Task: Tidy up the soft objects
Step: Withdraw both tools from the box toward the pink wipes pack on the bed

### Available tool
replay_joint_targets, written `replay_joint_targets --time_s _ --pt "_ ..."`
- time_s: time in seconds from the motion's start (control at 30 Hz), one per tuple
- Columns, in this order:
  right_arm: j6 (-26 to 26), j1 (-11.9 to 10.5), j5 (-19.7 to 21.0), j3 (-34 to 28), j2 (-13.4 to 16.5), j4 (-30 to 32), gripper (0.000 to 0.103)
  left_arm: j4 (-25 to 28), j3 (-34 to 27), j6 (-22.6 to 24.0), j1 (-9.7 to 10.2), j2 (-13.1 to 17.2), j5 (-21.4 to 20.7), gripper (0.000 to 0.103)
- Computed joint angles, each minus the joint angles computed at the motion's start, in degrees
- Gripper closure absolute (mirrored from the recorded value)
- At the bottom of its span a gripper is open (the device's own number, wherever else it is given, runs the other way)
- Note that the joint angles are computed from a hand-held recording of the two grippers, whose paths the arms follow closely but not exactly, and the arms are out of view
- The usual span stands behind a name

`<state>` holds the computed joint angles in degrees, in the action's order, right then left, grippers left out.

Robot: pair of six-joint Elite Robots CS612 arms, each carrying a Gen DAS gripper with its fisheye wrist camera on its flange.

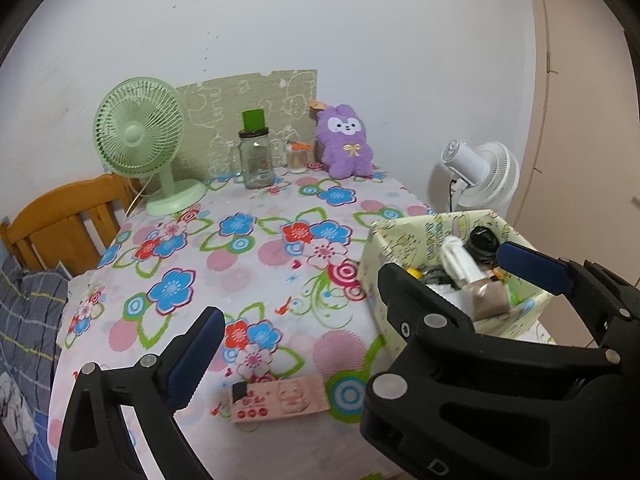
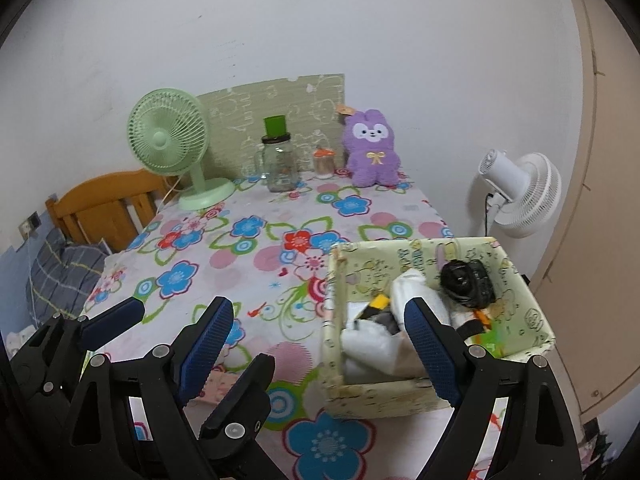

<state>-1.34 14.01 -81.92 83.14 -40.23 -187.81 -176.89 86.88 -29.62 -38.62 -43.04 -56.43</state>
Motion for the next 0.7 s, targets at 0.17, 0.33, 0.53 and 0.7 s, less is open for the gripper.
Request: replay_joint_targets --time_s 0.17,0.33,0.53,0.7 --pt "-1.9 0.6 1.2 0.1 0.3 0.1 0.014 0.3 1.8 -0.9 0.23 -0.6 0.3 0.002" --pt "-2.9 1.0 2.9 -0.1 0.8 0.8 0.014 0.9 3.3 -2.0 0.59 -1.0 0.3 0.002" --pt "-4.0 1.8 3.2 -0.6 1.5 1.3 0.014 1.6 4.5 -3.1 1.09 -1.2 0.0 0.002" --pt "-5.7 2.6 2.7 -1.2 2.4 1.4 0.014 2.2 5.4 -3.5 1.69 -1.2 -0.5 0.002"
